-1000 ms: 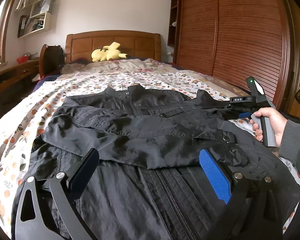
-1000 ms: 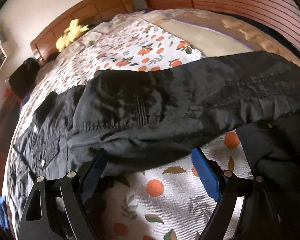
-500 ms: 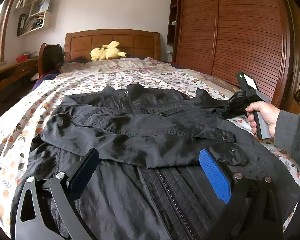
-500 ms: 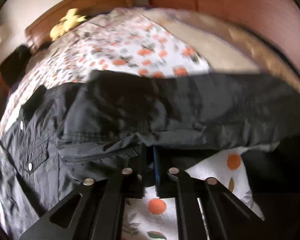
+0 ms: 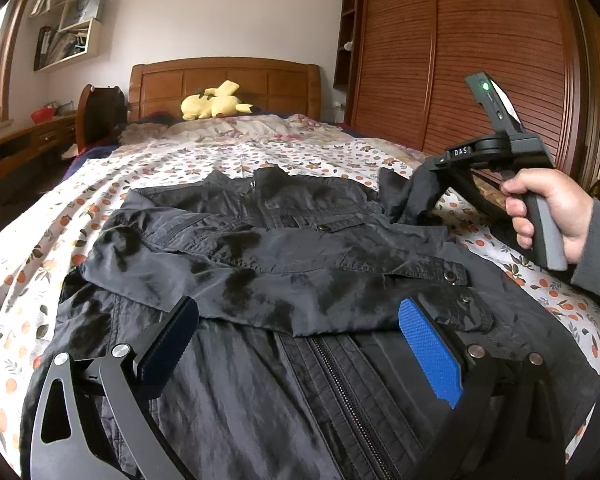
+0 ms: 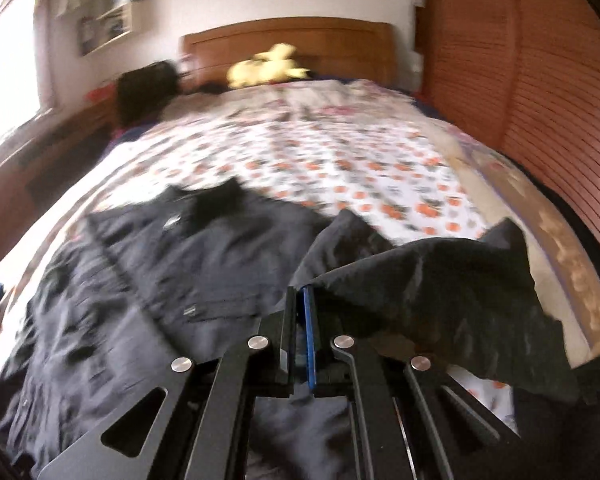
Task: Fold large clothes
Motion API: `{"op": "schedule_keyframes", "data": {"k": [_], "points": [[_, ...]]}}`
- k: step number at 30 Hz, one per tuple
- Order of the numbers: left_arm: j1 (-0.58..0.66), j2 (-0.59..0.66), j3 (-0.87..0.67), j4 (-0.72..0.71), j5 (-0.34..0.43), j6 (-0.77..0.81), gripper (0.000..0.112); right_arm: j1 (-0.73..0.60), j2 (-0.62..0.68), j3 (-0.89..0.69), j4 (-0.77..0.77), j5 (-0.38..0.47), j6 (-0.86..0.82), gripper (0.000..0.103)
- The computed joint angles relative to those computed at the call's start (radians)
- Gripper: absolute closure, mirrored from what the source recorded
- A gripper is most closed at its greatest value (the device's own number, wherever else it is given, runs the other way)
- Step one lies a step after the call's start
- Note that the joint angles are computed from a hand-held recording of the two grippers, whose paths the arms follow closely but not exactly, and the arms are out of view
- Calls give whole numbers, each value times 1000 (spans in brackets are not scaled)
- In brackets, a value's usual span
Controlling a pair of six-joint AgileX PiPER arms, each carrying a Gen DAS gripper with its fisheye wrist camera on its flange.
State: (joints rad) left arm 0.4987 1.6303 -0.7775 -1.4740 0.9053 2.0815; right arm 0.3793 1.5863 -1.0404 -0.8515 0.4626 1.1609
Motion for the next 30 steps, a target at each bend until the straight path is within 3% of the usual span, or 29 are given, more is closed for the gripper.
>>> {"op": "schedule_keyframes", "data": {"k": [8,13,17,19,24,30], "points": [[2,0,-1,0,0,-1,11,110,84,14,145,5,-103,99],[2,0,-1,1,0,-1,11,149,27,83,92,22,-19,72],[2,-1,1,0,0,0,11,170,-46,120,87,62,-15,70],[2,-2,2,-2,-1,2,11,175,-75,131,66,88,-2,60],[8,-7,-1,0,3,-5,11,135,-131,172,26,126,23,53],[9,-8,0,1,5,-2,11,49,-134,224,-53,158,58,37]]}}
